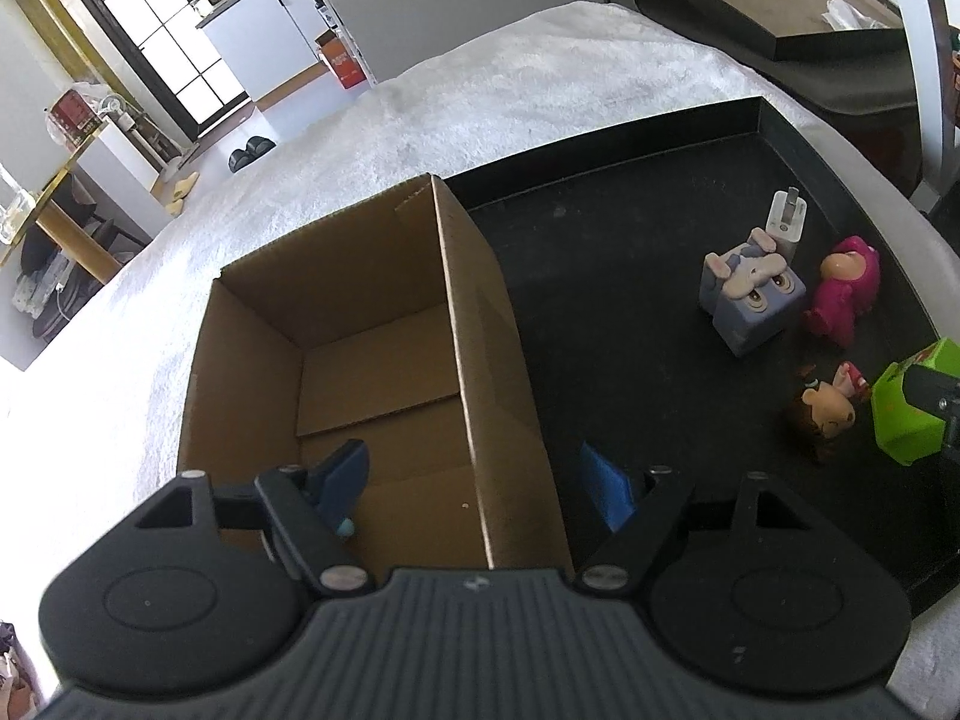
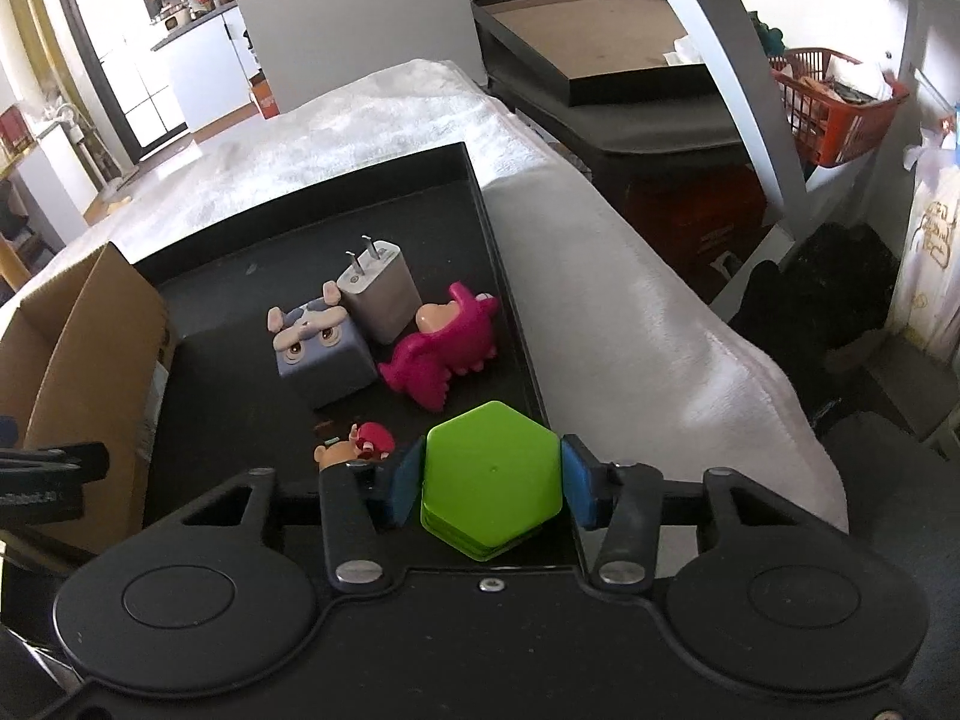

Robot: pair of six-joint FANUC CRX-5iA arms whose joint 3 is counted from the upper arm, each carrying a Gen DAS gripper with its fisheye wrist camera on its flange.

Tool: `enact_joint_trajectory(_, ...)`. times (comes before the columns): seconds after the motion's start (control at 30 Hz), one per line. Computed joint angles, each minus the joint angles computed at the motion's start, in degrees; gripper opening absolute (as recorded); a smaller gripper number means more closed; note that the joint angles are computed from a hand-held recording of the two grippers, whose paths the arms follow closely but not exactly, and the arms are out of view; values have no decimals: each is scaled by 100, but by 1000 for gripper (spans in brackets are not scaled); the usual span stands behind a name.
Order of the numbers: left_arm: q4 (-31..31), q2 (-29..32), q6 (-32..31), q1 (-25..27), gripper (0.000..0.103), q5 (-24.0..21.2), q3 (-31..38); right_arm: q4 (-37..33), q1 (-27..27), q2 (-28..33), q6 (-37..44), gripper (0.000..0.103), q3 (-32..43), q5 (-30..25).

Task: Organize rigid objects

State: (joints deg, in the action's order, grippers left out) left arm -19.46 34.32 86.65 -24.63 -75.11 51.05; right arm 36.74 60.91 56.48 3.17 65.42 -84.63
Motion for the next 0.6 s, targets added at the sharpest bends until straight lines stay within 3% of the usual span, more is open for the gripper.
enact_joint_trajectory(0.17,-37,-8,10,-15,74,25,-13,-82,7,-418,-291,48,-715,566)
enact_joint_trajectory(0.6,-89,-54,-42,-50,66,235,-104,-455,-39,-148,28,49,-154,307)
